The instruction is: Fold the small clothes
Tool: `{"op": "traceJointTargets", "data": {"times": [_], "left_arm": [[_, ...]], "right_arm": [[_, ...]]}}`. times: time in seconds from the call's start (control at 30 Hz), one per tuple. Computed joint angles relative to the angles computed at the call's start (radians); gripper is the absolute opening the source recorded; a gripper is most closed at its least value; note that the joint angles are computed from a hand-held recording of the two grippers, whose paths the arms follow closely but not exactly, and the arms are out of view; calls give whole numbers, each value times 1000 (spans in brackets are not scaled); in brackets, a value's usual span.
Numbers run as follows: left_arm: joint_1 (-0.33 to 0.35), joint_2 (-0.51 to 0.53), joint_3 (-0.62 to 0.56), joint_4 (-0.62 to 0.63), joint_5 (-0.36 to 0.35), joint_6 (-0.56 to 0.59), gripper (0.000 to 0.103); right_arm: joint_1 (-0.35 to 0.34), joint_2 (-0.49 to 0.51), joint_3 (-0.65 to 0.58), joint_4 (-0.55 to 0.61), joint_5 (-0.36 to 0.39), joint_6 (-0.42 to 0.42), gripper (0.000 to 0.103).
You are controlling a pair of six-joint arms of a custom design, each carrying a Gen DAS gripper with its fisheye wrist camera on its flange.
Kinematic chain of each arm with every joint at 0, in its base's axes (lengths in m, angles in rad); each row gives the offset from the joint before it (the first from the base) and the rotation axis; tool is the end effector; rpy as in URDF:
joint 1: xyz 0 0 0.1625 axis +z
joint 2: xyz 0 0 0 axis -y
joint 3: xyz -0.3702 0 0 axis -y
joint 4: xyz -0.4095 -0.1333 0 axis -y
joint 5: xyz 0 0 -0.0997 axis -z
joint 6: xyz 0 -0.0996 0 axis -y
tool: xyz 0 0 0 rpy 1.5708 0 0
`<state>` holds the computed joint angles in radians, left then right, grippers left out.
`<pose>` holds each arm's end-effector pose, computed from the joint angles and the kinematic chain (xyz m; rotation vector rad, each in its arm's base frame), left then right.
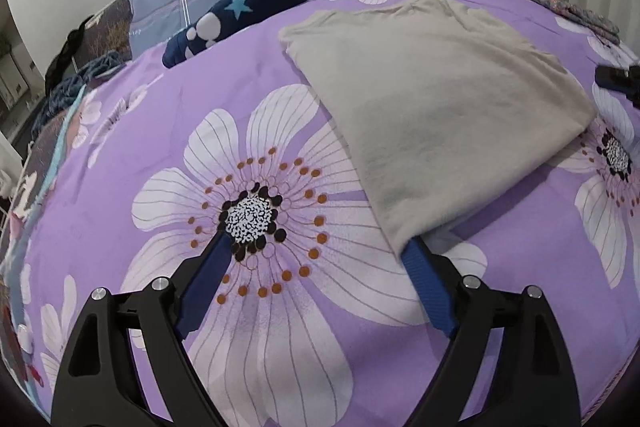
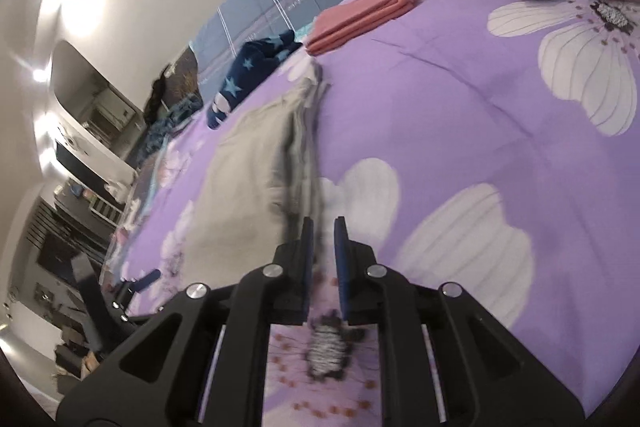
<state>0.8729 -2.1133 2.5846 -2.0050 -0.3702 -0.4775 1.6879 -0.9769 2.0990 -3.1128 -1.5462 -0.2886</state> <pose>-0.0015 -0.3538 0.2539 0.2469 1.9991 -0.7334 0.1952 -0.4970 0.0501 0.6245 -2.9966 0.6531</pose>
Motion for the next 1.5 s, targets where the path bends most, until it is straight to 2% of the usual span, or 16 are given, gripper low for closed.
{"op": "traceJointTargets", "data": {"times": [0.13,0.27,0.37,0.43,0.53,0.6,0.67,0.8,0.83,0.93,1.0,1.07,1.2,1.33,1.43,1.5], "left_arm": [[-1,1,6,-9,7,-2,88],[2,-6,12,-25,0,-8,88],[7,-7,16,-44,-7,-2,88],[8,-10,16,-50,-13,4,88],[14,-17,20,-70,-25,21,89],[21,-22,19,-91,-39,38,89],[33,-30,11,-111,-79,64,79],[26,-68,5,-106,-175,95,47],[18,-80,8,-91,-190,93,42],[-13,-146,17,-20,-245,91,12],[-41,-214,31,14,-291,105,7],[-62,-255,45,-1,-331,147,7],[-48,-141,46,-186,-289,230,7],[41,82,0,-435,-278,302,10],[90,169,-26,-510,-302,326,13],[92,174,-26,-526,-319,343,21]], "right_arm": [[32,33,-26,58,-45,-83,12],[46,60,-46,90,-47,-107,25],[57,74,-53,59,-87,-111,6],[38,63,-55,86,-91,-64,5],[33,62,-50,42,-180,-9,0],[31,40,-33,16,-138,-23,0],[51,35,-24,-11,-83,-81,1],[96,83,-57,2,-33,-167,4],[102,100,-72,13,-31,-173,4],[111,153,-115,27,-83,-151,4],[116,177,-133,4,-174,-114,0],[83,167,-134,42,-142,-77,0],[87,145,-125,45,-130,-82,0],[105,137,-134,41,-115,-96,6],[117,147,-166,42,-109,-112,6],[134,175,-219,45,-115,-140,6]]}}
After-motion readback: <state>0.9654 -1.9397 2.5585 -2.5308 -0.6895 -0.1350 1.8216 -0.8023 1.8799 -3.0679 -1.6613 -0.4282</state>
